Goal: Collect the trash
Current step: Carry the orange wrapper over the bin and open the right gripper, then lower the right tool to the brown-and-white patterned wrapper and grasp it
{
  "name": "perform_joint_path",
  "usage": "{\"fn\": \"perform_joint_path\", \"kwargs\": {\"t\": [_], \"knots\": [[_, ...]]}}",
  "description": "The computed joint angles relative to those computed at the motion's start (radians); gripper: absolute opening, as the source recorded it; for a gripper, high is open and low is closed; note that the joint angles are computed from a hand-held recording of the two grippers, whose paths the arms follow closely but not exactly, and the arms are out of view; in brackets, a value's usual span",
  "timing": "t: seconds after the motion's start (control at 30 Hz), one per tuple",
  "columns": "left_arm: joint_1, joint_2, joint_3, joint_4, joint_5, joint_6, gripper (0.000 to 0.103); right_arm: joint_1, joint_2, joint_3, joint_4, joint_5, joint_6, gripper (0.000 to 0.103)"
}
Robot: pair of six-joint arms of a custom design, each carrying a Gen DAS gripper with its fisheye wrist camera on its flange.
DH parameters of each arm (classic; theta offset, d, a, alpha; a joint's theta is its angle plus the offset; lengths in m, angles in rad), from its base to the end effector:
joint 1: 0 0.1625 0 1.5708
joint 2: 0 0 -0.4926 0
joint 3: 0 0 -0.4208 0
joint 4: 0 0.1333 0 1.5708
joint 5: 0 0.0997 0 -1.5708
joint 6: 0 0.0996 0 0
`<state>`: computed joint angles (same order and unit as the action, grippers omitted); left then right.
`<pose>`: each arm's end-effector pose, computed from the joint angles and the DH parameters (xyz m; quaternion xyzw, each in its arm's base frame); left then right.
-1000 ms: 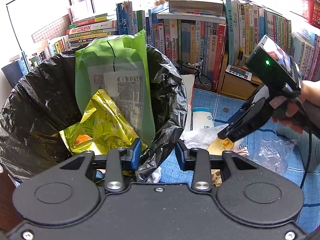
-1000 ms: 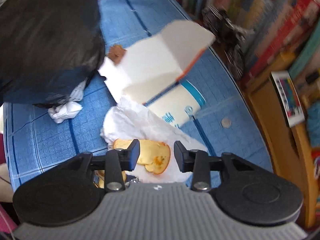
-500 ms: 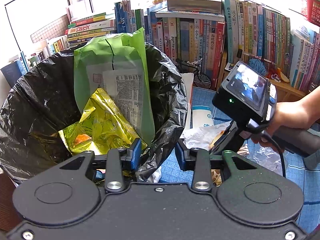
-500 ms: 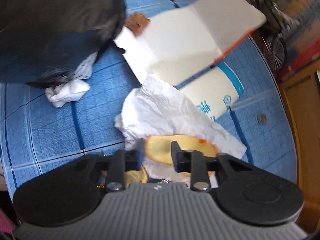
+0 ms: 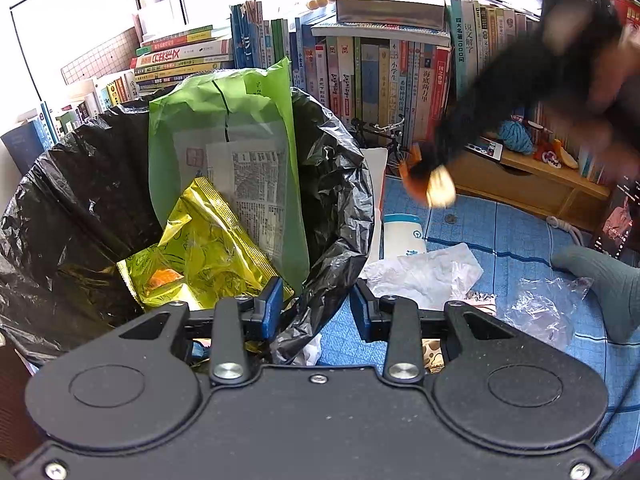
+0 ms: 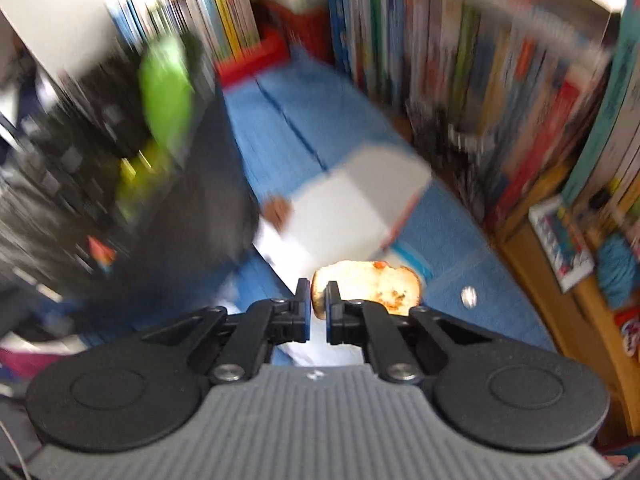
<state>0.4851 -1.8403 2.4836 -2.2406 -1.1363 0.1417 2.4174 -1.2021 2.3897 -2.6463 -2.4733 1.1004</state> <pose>-0.1904 -0.2984 0.2972 0.5600 0.7999 -0.1095 0.1861 0.3564 -0.2416 0.1592 -0.0895 -0.8944 0.3317 0.2866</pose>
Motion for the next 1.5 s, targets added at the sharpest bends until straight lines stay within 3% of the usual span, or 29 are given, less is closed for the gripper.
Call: {"fn": "perform_joint_path", "kwargs": {"t": [0.13, 0.27, 0.43, 0.57, 0.77, 0.87, 0.9, 1.0, 1.5], "knots": [[0.002, 0.005, 0.000, -0.002, 0.004, -0.002, 0.035, 0.069, -0.012, -0.053, -0.088, -0.074, -0.102, 0.009], [-0.001, 0.003, 0.002, -0.002, 0.008, -0.002, 0.035, 0.111, 0.010, -0.098, -0.226, -0.095, -0.253, 0.009], [-0.001, 0.007, 0.003, -0.004, 0.009, -0.002, 0.035, 0.118, 0.067, -0.130, -0.460, -0.005, -0.480, 0.010], [0.000, 0.005, 0.004, -0.006, 0.008, 0.001, 0.035, 0.097, 0.114, -0.159, -0.492, 0.077, -0.546, 0.010], [0.002, -0.001, 0.003, -0.002, 0.003, 0.007, 0.035, 0.061, 0.155, -0.166, -0.480, 0.151, -0.546, 0.010], [0.002, -0.004, 0.003, -0.003, 0.003, 0.007, 0.035, 0.051, 0.158, -0.160, -0.456, 0.147, -0.518, 0.018], [0.002, -0.005, 0.002, -0.002, 0.003, 0.006, 0.035, 0.048, 0.156, -0.157, -0.453, 0.151, -0.512, 0.039], [0.004, -0.006, 0.001, 0.000, 0.000, 0.006, 0.034, 0.049, 0.153, -0.146, -0.451, 0.145, -0.492, 0.054], [-0.003, -0.005, 0.005, -0.004, 0.007, 0.001, 0.034, 0.087, 0.106, -0.101, -0.344, 0.005, -0.387, 0.063]]}}
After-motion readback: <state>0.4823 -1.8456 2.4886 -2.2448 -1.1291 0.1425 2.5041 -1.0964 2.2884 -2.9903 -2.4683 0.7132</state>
